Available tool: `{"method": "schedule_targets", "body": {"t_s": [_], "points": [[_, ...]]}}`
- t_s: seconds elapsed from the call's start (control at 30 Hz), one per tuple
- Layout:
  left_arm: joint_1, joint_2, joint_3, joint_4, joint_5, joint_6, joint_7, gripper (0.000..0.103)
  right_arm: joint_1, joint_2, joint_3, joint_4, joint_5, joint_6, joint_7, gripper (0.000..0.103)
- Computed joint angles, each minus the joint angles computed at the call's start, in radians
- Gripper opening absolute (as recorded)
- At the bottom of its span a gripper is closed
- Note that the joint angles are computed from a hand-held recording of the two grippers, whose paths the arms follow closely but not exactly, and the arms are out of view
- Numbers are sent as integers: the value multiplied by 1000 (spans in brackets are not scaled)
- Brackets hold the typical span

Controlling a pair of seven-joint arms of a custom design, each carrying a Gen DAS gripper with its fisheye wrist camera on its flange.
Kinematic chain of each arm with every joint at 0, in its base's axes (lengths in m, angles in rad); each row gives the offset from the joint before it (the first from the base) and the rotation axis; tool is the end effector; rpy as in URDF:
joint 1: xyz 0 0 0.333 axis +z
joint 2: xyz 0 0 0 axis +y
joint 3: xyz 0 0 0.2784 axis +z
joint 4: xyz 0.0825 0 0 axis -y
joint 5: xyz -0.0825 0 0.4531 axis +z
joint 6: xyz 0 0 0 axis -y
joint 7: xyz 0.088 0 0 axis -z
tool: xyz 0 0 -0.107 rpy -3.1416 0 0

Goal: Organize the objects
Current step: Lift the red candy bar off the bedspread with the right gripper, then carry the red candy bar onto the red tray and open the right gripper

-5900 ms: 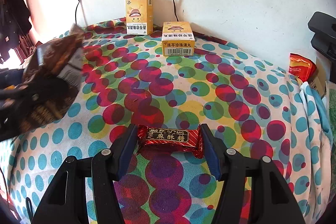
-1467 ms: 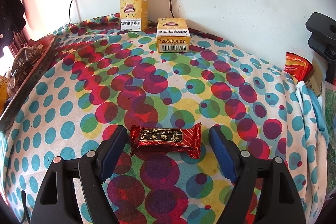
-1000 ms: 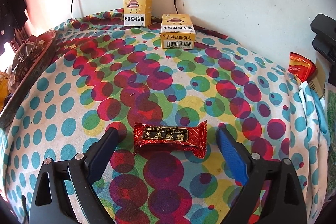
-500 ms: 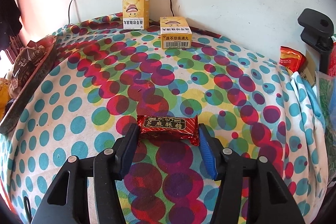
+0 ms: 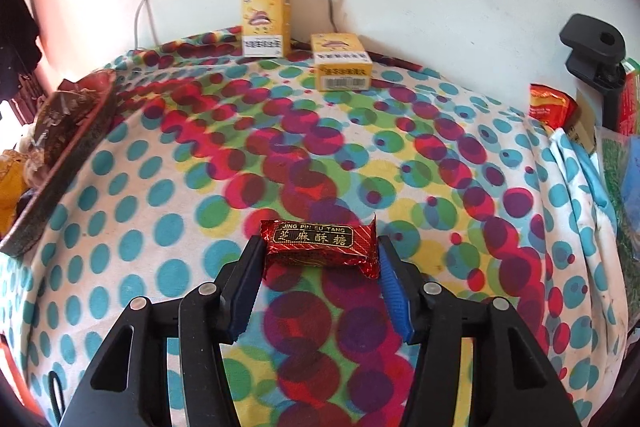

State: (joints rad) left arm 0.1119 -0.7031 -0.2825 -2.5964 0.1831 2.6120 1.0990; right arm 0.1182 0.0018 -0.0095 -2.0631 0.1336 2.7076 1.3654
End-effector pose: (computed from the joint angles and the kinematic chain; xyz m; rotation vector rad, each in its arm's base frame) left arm 0.4725 -0.0847 0.4975 -1.8946 1.5904 -0.5857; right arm 0.6521 0.0665 0.4358 -2.0120 1.6258 -0.5528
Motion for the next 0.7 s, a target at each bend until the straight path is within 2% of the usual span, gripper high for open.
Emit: {"method": "schedule_targets", "body": {"t_s": [0.27, 0.7], "points": [[3, -17, 9, -14, -4, -5, -2, 69, 40, -20, 23, 12, 73, -2, -66, 52], [10, -54, 22, -45, -24, -5, 12, 69, 153, -36, 67, 43, 207, -8, -217, 52]]}}
